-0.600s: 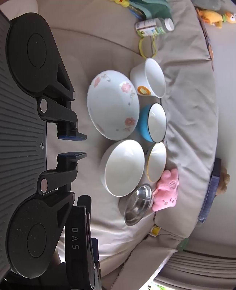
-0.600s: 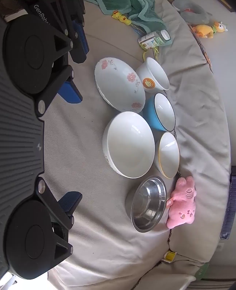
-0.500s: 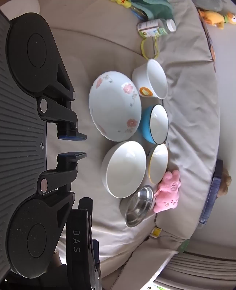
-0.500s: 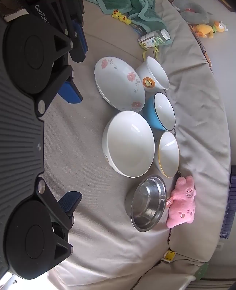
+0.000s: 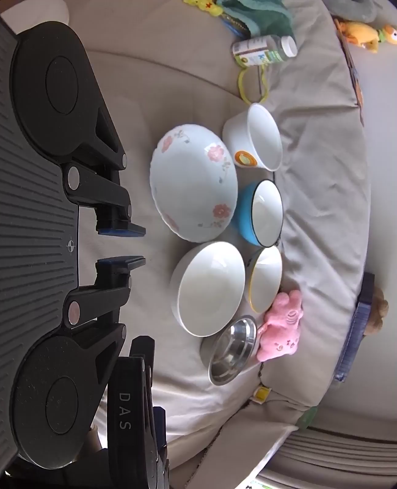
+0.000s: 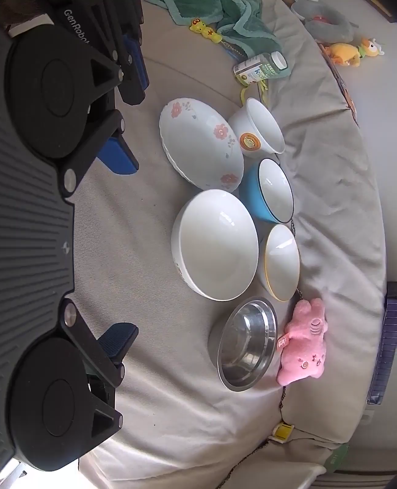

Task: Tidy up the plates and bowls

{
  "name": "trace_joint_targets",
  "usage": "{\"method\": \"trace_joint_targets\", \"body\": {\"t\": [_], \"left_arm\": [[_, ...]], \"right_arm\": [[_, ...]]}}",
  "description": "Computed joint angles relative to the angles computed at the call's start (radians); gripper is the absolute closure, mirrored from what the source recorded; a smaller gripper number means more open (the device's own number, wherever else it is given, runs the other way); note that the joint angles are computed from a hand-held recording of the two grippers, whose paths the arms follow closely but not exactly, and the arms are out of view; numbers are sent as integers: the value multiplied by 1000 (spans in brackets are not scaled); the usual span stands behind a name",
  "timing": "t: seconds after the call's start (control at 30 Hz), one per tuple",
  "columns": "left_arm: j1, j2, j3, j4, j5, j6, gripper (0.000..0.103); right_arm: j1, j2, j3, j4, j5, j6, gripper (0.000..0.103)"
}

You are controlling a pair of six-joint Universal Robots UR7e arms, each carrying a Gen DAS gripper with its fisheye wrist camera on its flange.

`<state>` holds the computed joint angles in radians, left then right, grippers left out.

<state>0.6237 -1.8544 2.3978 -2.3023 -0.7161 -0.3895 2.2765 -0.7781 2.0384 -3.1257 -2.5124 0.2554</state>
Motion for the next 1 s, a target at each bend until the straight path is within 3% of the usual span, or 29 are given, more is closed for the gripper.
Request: {"method": "trace_joint_targets", "body": {"t": [1.0], "left_arm": [[-16,-14,-8,32,-2,-17,88]], "right_arm": [[9,-6,3,-6,9,-14,0]]}}
